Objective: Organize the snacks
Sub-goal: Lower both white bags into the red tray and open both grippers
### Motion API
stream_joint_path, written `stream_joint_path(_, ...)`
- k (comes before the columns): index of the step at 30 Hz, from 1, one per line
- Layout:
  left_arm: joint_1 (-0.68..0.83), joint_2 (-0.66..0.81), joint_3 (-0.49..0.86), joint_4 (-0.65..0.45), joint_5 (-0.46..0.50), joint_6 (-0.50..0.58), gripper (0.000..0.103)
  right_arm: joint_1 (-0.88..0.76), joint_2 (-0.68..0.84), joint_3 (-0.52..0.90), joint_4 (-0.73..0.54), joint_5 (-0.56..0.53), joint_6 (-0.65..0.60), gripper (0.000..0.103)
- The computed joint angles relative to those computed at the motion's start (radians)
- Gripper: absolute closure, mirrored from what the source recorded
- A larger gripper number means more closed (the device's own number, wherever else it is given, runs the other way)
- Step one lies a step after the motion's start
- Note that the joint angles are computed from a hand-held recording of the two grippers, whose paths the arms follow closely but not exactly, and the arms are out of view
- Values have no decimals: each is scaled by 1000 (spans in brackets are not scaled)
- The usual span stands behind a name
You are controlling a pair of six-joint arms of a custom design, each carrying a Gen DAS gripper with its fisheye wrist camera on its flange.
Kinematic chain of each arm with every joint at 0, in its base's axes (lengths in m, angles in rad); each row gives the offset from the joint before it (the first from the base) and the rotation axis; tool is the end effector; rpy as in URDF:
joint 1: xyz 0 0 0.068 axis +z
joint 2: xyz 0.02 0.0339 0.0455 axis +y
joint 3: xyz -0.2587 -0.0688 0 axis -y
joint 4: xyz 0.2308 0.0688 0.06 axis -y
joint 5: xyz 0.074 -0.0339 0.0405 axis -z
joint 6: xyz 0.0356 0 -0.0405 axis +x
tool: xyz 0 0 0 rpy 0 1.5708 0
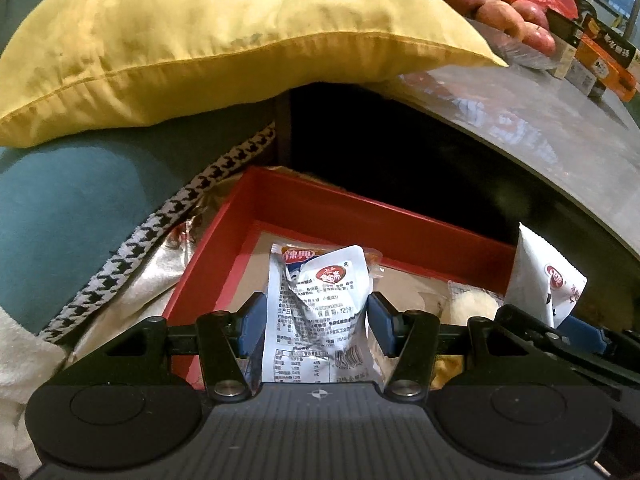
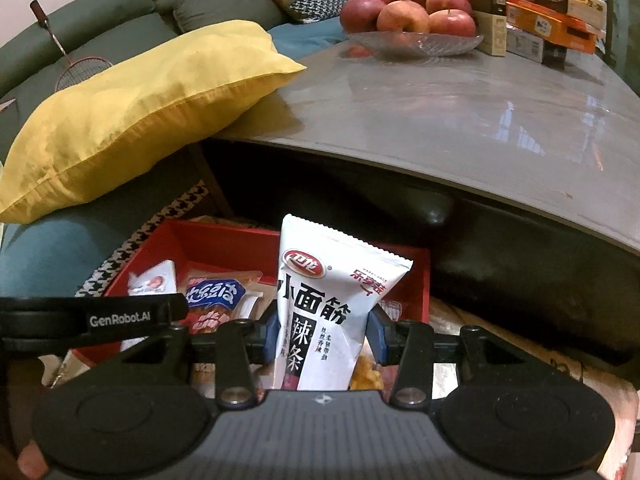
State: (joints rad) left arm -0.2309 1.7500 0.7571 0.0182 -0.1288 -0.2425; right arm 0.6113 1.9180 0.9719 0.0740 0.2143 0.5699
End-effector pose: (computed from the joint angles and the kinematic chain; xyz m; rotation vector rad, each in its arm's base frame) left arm 0.2968 -0.0651 0.1171 -0.0649 2.5327 -0.0237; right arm 0.3005 0.2014 0.1213 0.0450 2.4346 0.2762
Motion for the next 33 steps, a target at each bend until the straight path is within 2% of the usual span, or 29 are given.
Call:
stream_joint_path(8, 2, 74, 48, -3, -9, 4, 40, -26, 74, 41, 40, -35, -3, 64)
stream_joint_path(26, 14, 122, 83, -9, -1, 4, 38, -24, 155, 87, 70, -14, -29, 62)
stream_joint_path(33, 12, 99, 68, -2, -2, -2, 29, -25, 163, 98, 65, -20, -30, 61)
